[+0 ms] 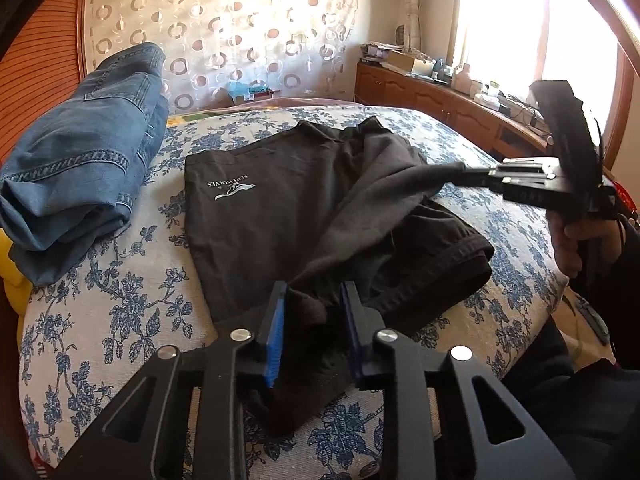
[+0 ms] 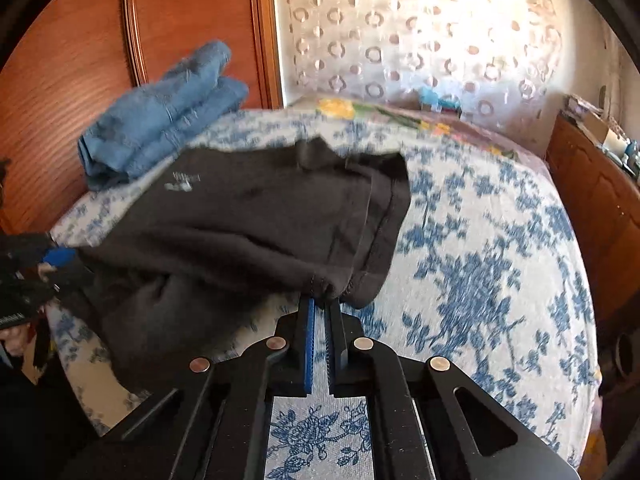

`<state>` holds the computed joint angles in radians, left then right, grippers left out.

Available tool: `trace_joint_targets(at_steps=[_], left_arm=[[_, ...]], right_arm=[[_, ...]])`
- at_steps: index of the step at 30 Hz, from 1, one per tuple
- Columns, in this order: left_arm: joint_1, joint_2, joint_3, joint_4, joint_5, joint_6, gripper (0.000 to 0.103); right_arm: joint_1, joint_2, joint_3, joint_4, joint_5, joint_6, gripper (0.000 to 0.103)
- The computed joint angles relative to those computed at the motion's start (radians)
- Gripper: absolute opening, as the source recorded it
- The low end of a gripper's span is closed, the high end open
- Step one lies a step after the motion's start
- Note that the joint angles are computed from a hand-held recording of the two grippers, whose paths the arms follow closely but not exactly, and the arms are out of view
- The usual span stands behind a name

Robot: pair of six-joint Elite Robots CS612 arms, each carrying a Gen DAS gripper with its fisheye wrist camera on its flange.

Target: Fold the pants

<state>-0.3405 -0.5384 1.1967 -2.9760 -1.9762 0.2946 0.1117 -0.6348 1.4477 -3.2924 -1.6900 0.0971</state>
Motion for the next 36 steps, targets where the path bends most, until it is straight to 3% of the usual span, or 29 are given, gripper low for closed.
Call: trace_joint_targets(at_steps=[4,10,19,32,33,36], left_arm=[[0.005,-0.003,0.003,-0.024,-0.024,-0.021,0.017],[0.012,-0.006,0.009,-0.053,-0.056,-0.046,0.011],[0.025,-0.002,0.021,-0.082,-0.071,-0.103,0.011],[0.029,0.0,0.028,-0.07,-0.049,-0.102,0.011],[0.029,0.0,0.029,-0.067,-0.048,-0.1,0.011],[0.027,-0.001,0.031,-0.063,-0.045,-0.096,0.011]], right_arm=[[-0.001,0.004,-0.011,-0.05,-0.005,-0.007,0.004],[0.006,0.025,-0.103,-0.028,-0.002,-0.07,0.004],[0.018,0.117,-0.327,0.075,0.028,-0.146,0.004],[0.028,0.217,-0.554,0.27,0.023,-0.2,0.004],[0.031,0.219,-0.557,0.277,0.012,-0.194,0.006],[0.027,0.216,-0.551,0.305,0.023,-0.159,0.024]])
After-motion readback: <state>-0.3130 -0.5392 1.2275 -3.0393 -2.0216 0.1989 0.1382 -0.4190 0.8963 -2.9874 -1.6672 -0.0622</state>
